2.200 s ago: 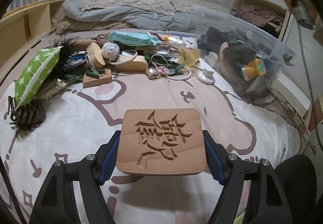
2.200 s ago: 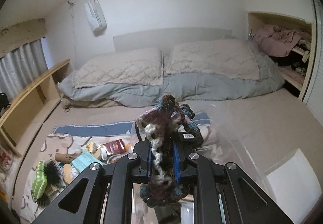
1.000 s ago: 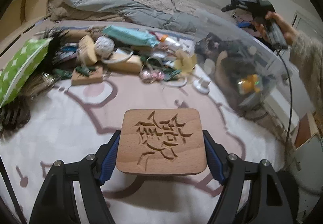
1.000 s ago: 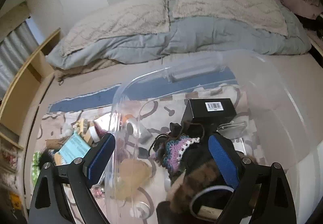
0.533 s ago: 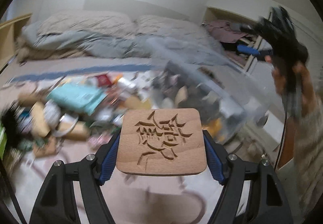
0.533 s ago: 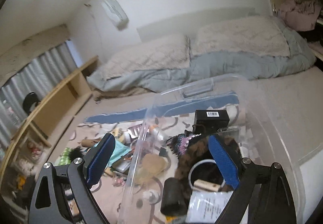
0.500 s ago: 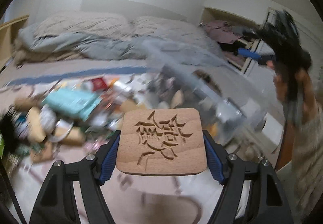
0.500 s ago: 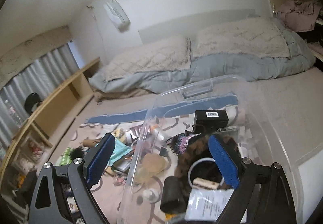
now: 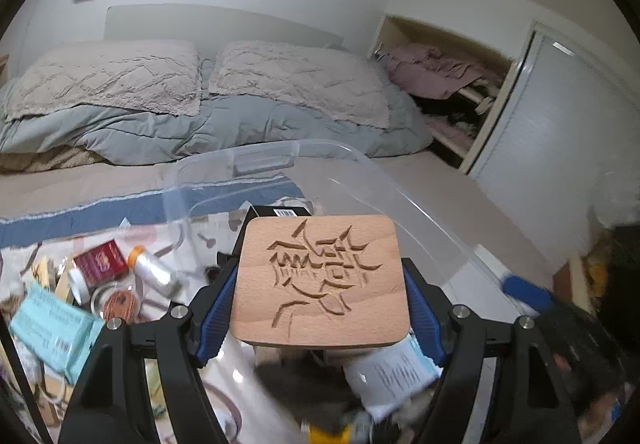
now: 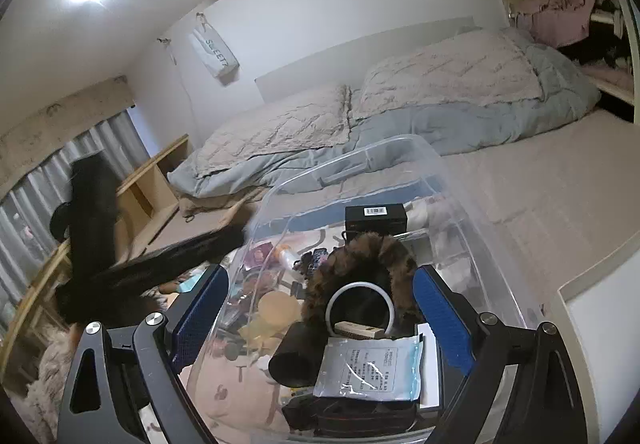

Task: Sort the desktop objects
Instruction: 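Open the right tool to drop the strip while the left tool carries the coaster over the bin, then open the left tool to drop the carved wooden coaster into the bin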

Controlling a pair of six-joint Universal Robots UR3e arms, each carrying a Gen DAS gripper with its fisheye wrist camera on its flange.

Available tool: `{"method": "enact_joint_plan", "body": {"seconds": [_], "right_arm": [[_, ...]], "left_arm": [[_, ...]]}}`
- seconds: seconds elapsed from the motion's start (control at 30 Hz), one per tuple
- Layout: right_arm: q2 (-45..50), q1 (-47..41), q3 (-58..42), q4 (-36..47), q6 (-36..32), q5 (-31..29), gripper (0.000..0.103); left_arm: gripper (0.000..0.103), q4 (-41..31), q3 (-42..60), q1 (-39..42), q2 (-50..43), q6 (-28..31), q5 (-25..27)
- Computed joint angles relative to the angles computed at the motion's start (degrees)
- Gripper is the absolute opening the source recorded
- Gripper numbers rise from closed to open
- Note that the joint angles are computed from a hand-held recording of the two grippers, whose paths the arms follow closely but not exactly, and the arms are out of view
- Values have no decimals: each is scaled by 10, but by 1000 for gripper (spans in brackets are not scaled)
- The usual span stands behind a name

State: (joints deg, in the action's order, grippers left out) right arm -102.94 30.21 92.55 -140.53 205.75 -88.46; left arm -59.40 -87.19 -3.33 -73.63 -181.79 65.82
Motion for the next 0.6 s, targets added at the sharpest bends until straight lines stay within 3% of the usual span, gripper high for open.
{"method": "enact_joint_plan", "body": {"seconds": [0.17, 0.3, 0.4, 0.5, 0.6], "right_arm": [[-18, -7, 22, -7, -9, 9, 94], [-30, -20, 41, -14, -12, 22, 94], [-34, -28, 47, -14, -7, 26, 94], [-36, -32, 50, -13, -3, 32, 94], [-36, -30, 48, -10, -4, 37, 94]], "left_arm": [[76, 3, 71, -58, -100, -20, 93], [76, 10, 120, -73, -156, -23, 145], [76, -8, 162, -68, -189, -22, 154], [94, 5, 180, -68, -208, -18, 175], [97, 39, 165, -68, -203, -18, 201]]}}
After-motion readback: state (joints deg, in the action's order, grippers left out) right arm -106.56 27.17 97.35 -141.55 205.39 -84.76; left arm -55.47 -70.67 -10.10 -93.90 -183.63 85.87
